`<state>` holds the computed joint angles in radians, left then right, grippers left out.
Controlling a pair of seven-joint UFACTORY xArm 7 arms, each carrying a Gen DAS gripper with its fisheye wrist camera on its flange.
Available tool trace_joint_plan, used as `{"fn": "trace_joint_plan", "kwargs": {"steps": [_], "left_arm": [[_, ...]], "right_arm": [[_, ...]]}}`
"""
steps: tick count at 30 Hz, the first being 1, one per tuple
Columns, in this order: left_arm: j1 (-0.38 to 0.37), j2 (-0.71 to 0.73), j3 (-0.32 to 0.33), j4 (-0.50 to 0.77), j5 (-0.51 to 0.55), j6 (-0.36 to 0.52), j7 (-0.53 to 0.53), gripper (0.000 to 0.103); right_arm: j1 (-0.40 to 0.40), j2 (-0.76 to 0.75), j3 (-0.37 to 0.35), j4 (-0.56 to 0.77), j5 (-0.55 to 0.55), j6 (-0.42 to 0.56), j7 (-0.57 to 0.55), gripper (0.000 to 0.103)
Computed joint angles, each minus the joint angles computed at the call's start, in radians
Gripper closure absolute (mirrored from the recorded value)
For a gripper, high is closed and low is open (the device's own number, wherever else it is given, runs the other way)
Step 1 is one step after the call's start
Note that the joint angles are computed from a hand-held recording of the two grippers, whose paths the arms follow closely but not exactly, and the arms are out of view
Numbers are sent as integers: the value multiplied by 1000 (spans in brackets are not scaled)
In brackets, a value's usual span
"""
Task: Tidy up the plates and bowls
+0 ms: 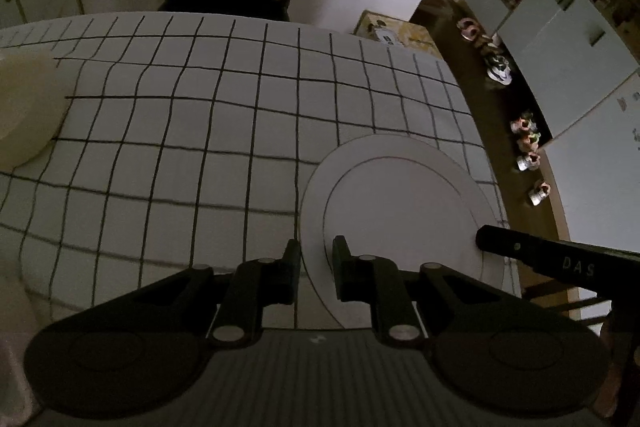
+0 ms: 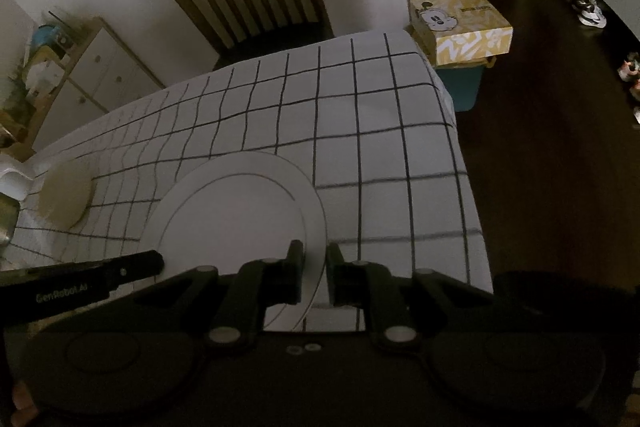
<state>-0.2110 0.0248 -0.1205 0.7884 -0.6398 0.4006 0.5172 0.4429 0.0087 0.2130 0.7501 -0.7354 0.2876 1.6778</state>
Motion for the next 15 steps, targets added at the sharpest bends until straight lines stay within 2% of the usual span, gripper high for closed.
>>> {"fn": "trace_joint_plan", "kwargs": {"steps": [7, 15], "left_arm": [[-23, -183, 45, -117, -39, 66, 73, 88], [-55, -421, 120, -253, 25, 175, 88, 88]], "right_arm": [[28, -126, 87, -40, 54, 116, 46, 90], [62, -257, 216, -59, 135, 266, 131, 90]]}}
